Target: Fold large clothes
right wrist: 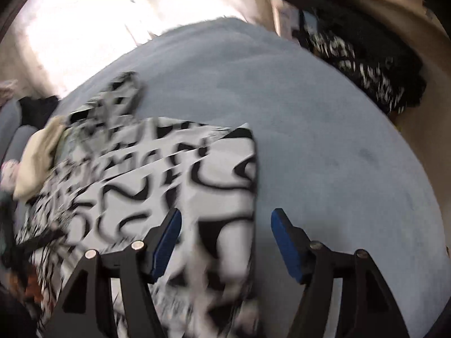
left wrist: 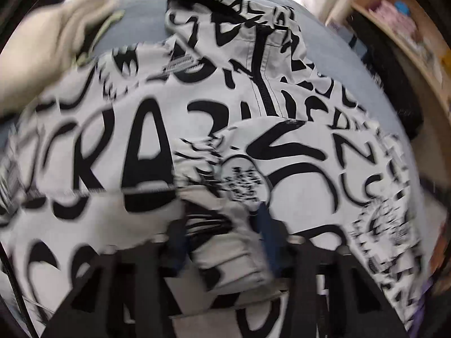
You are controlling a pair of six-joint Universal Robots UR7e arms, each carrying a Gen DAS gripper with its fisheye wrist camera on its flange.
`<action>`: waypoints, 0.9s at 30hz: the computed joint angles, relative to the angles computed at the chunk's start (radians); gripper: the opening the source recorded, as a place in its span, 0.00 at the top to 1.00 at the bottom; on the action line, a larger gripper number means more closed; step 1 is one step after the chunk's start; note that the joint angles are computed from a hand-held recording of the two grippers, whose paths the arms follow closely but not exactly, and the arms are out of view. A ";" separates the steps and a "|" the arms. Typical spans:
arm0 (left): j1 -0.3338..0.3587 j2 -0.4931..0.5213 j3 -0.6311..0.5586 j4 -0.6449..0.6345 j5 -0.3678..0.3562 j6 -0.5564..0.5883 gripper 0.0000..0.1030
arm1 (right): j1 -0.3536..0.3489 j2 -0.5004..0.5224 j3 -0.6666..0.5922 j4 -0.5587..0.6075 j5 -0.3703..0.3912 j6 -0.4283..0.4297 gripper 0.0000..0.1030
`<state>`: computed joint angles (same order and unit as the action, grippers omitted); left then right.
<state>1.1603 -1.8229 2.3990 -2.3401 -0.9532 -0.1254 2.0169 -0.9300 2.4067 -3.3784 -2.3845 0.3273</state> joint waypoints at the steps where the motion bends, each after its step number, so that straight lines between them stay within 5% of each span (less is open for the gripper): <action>1: -0.008 0.001 -0.001 -0.011 0.006 0.014 0.74 | -0.047 0.003 -0.013 -0.013 0.031 -0.019 0.36; 2: -0.018 -0.002 0.001 -0.025 0.016 0.024 0.85 | -0.073 0.007 -0.020 -0.020 0.048 -0.028 0.36; 5: -0.030 -0.005 -0.015 -0.062 0.020 0.041 0.87 | -0.137 0.024 -0.054 0.002 0.053 -0.009 0.38; 6: -0.034 -0.002 -0.020 -0.077 0.024 0.044 0.87 | -0.167 0.022 -0.055 -0.003 0.096 -0.005 0.48; 7: -0.035 0.001 -0.026 -0.086 0.024 0.051 0.88 | -0.188 0.020 -0.056 -0.009 0.140 -0.018 0.90; 8: -0.040 0.004 -0.028 -0.099 0.026 0.057 0.88 | -0.190 0.020 -0.066 0.011 0.142 -0.021 0.97; 12: -0.056 0.024 -0.003 -0.223 0.053 0.129 0.88 | -0.141 0.062 -0.079 -0.146 0.045 -0.097 0.97; 18: 0.008 0.119 0.000 -0.217 0.080 0.100 0.83 | -0.169 0.048 -0.075 -0.037 0.027 -0.039 0.92; 21: 0.021 0.079 -0.025 -0.127 0.028 0.061 0.73 | -0.121 -0.028 -0.028 0.006 0.073 -0.018 0.70; 23: 0.013 0.052 -0.036 -0.069 0.025 0.049 0.58 | -0.055 -0.069 0.008 0.035 0.067 -0.011 0.43; 25: -0.012 0.007 -0.025 -0.022 0.057 0.044 0.45 | 0.005 -0.093 0.031 0.087 0.044 0.007 0.42; 27: -0.025 -0.038 -0.016 0.030 0.064 0.036 0.43 | 0.078 -0.119 0.056 0.192 0.025 0.059 0.42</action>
<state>1.1358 -1.8609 2.3830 -2.3104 -0.8891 -0.0890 2.0948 -1.0493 2.4630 -3.1863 -2.3594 0.3864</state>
